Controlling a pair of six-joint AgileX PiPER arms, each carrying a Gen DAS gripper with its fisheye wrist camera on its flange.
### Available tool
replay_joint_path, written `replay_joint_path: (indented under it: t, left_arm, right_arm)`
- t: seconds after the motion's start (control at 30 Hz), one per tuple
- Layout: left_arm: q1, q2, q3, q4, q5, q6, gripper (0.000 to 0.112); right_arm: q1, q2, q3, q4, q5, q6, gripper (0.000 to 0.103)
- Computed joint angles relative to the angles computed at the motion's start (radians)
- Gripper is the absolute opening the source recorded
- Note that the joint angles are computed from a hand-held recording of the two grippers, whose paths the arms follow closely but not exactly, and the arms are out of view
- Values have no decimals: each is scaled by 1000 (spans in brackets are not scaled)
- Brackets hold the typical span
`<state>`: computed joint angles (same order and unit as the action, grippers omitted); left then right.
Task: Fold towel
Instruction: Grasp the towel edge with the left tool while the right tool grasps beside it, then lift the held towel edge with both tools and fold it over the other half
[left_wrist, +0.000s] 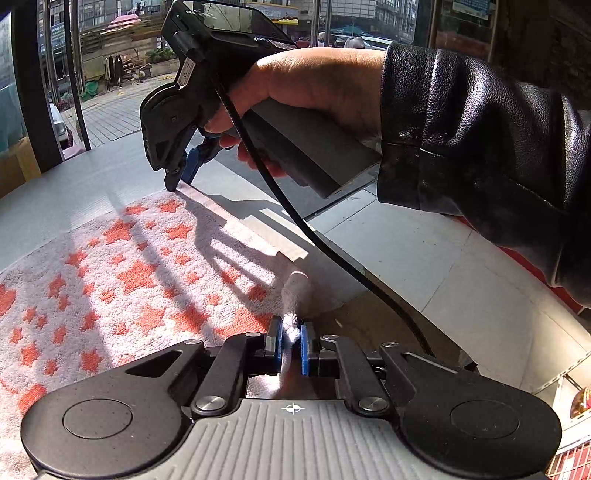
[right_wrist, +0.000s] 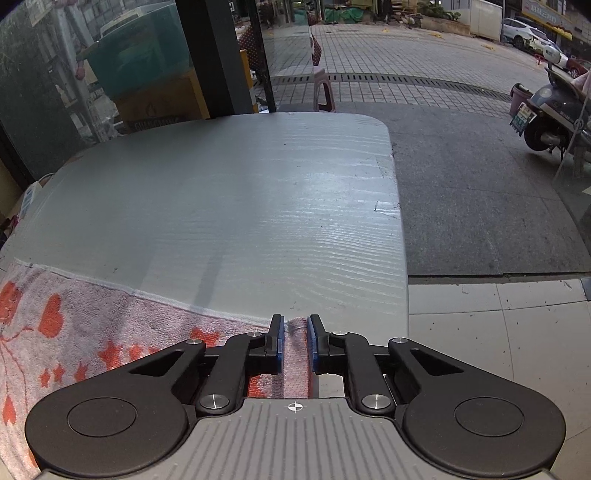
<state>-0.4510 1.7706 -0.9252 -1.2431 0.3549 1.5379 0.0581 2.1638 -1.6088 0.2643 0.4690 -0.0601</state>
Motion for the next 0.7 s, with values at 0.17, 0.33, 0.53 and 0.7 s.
replay_joint_path:
  t: [0.17, 0.33, 0.53, 0.7]
  left_arm:
    - [40, 13, -27, 54, 43, -79, 8]
    - [107, -35, -5, -12, 76, -23, 8]
    - [201, -123, 53, -110, 116, 106, 8]
    - [310, -175, 94, -146, 159, 182, 8]
  right_arm:
    - [-24, -35, 58, 185, -30, -116, 6]
    - [-36, -97, 118, 403, -57, -260, 6]
    - [-36, -159, 165, 656, -81, -422, 6]
    - [-10, -197, 193, 875, -98, -578, 6]
